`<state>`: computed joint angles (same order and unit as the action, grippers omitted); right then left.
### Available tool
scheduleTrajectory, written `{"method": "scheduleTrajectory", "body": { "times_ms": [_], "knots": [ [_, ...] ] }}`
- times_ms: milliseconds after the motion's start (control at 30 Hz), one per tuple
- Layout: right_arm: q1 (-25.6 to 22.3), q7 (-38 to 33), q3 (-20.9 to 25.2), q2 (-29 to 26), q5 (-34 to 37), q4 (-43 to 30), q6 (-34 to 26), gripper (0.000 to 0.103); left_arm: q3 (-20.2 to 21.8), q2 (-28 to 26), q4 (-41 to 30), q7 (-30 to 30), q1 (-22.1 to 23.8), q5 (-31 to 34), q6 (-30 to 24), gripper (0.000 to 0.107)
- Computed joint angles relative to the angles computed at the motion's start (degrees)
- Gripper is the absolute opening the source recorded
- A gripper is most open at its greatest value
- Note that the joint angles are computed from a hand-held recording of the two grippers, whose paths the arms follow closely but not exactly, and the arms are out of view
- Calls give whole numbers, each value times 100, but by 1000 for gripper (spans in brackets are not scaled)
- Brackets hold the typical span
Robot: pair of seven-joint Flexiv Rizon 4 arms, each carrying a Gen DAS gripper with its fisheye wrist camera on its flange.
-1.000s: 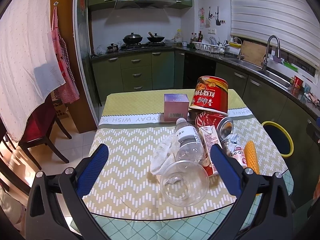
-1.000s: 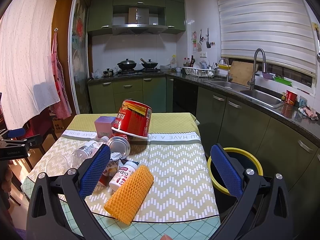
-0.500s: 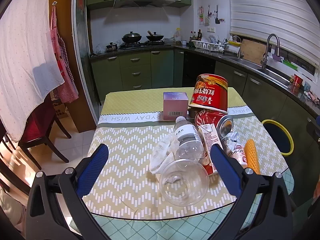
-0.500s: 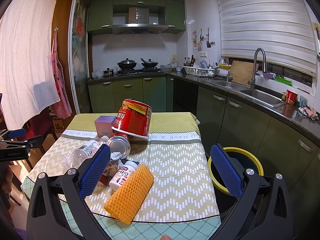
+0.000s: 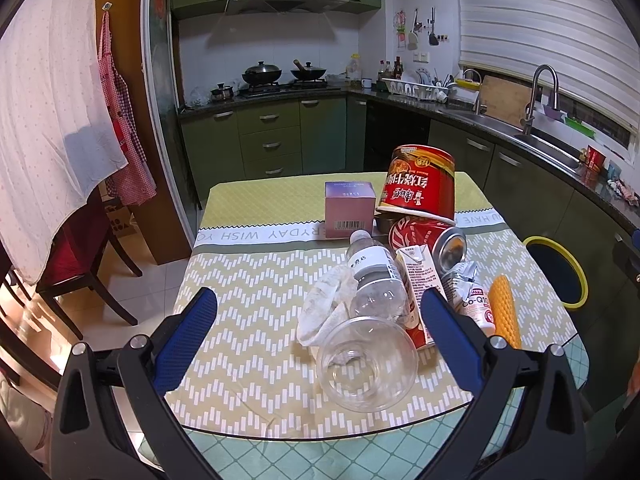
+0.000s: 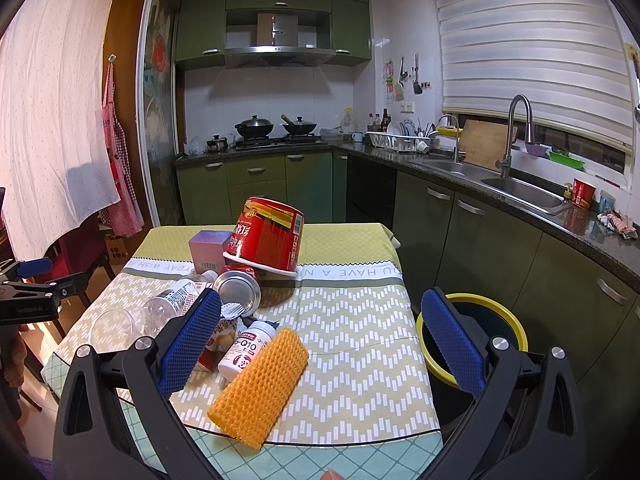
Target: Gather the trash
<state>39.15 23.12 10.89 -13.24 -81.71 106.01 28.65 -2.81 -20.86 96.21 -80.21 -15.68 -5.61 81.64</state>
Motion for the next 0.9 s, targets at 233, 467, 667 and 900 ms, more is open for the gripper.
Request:
{"method": "scheduleTrajectory", "body": {
  "times_ms": [233,467,667,900],
  "knots": [
    [4,-3,0,-2,3,-1,-7,99,-24,-7,2,16,14,-9,3,97],
    [2,-8,-11,-22,6,-11,13,99,-15,-17,-15,10,6,-2,-9,97],
    [-1,-9,-12,-20,11,-10,21,99,-25,-19,10,29,9,-12,10,97],
    [-32,15,-46,-72,-30,-25,149,99,-58,-74,-29,62,12,-22,-17,97]
  ]
}}
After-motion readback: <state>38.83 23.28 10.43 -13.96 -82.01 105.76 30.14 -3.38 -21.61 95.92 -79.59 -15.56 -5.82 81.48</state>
